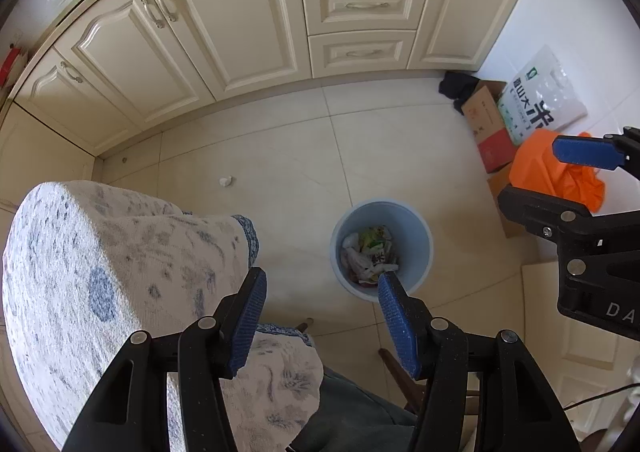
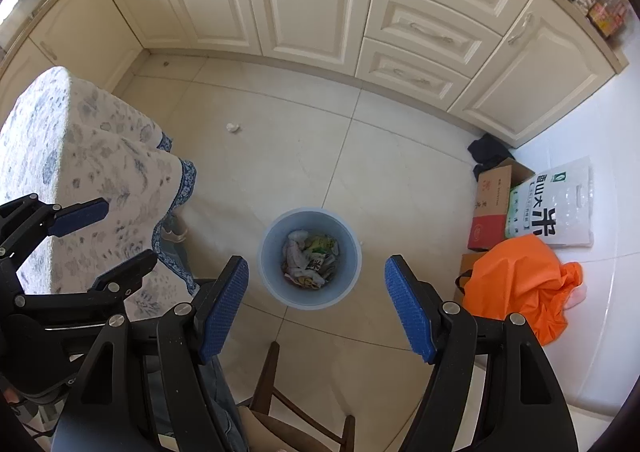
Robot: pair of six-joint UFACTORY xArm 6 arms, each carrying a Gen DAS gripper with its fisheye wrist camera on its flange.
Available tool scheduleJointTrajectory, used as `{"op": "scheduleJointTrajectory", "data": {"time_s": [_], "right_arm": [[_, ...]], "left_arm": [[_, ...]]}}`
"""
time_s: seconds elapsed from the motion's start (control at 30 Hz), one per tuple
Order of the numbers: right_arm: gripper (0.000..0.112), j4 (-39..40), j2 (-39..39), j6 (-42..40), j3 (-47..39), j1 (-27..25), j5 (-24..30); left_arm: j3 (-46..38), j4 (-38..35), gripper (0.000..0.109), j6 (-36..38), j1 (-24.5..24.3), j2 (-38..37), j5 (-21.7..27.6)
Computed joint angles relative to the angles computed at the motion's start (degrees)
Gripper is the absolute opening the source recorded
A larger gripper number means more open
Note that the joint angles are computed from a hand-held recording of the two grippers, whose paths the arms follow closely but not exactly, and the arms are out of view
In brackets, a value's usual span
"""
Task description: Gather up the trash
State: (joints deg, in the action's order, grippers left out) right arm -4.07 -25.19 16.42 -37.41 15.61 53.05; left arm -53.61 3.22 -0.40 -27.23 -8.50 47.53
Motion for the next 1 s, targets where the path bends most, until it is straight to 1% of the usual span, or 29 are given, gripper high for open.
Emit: {"op": "scheduleJointTrajectory", "data": {"time_s": [0.17,0.3,0.37,0.47,0.63,0.7,0.77,0.8,0.87,0.93,0.97,1.0], "right_arm": [[0.073,-0.22,-4.36,2.48,3.54,1.02,-2.06],[0.073,3.25,-7.75,2.95,6.61,1.44,-3.98],[0.073,3.50,-9.72,3.69,8.29,2.42,-5.35],[0.073,-0.09,-12.61,8.39,10.70,5.10,-6.89],[0.073,-3.57,-18.91,15.02,15.07,8.75,-8.71],[0.075,-7.10,-21.67,19.41,16.71,11.08,-9.04],[0.077,-10.45,-23.63,23.22,17.74,13.36,-8.79],[0.078,-12.33,-24.88,25.64,18.37,14.89,-8.63],[0.079,-16.46,-27.11,31.21,19.18,18.62,-7.72],[0.079,-20.48,-29.15,36.48,19.73,22.28,-6.75],[0.081,-22.14,-30.31,38.38,20.07,23.76,-6.29],[0.082,-24.54,-31.33,41.50,20.20,26.05,-5.40]], "left_arm": [[5.04,1.39,0.055,-3.14,0.30,-5.26,-1.32],[10.43,1.88,0.055,-5.78,0.26,-11.26,-1.97],[13.72,2.45,0.055,-7.69,0.44,-15.24,-2.66],[19.03,3.99,0.055,-11.18,0.46,-22.18,-3.40],[28.81,6.68,0.055,-18.29,0.49,-37.57,-2.35],[32.17,8.79,0.055,-22.12,-0.12,-44.38,-0.02],[35.76,12.13,0.055,-27.72,-1.84,-52.72,3.39],[36.57,13.40,0.055,-29.70,-2.98,-55.40,4.91],[39.08,15.87,0.056,-34.09,-5.82,-63.69,10.17],[40.53,19.22,0.056,-39.99,-10.65,-70.88,16.28],[40.99,21.62,0.056,-43.78,-14.41,-74.72,20.52],[41.15,24.88,0.056,-48.80,-19.64,-78.31,25.63]]}}
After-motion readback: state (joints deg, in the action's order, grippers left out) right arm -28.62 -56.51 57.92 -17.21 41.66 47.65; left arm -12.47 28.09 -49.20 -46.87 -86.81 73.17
